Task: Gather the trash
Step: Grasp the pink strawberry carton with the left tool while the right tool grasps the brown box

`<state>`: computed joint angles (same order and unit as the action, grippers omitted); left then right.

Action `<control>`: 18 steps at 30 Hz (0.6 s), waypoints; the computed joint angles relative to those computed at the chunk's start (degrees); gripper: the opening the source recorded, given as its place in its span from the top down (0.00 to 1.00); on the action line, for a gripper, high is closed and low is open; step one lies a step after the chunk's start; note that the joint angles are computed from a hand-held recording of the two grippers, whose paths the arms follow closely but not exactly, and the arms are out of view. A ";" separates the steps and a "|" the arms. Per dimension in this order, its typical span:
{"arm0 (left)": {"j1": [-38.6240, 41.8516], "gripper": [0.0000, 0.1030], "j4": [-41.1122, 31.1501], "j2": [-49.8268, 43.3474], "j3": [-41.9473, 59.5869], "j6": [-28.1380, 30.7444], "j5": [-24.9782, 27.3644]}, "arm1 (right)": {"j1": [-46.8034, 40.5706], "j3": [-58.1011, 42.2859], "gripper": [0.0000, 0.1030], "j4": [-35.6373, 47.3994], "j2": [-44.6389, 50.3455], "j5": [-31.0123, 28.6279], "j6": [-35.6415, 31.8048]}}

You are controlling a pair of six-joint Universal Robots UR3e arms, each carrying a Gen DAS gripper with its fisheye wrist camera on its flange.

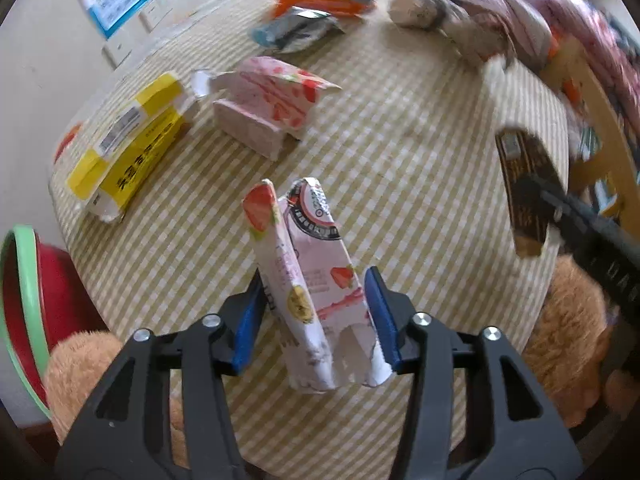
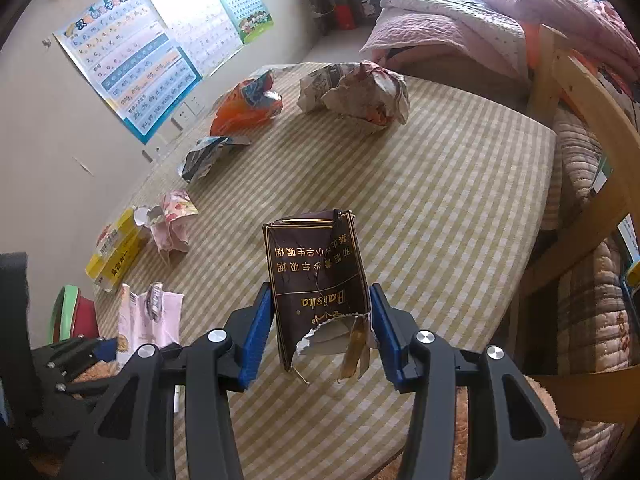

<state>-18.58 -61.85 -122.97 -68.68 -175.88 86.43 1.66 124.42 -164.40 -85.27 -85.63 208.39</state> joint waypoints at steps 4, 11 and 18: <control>2.44 0.39 2.54 2.41 -3.70 -4.00 -1.43 | -0.02 -0.73 0.54 0.78 1.10 0.53 -0.27; 2.53 0.39 1.67 0.13 -3.47 -6.37 -0.07 | -0.23 -0.96 0.44 1.34 2.27 1.02 -0.08; 1.60 0.56 2.76 -2.31 -0.64 -7.26 0.76 | -0.50 0.02 0.35 -0.14 2.20 0.37 0.60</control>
<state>-16.98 -59.09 -125.28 -69.32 -183.14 87.19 1.16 124.44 -164.54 -83.06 -85.26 209.00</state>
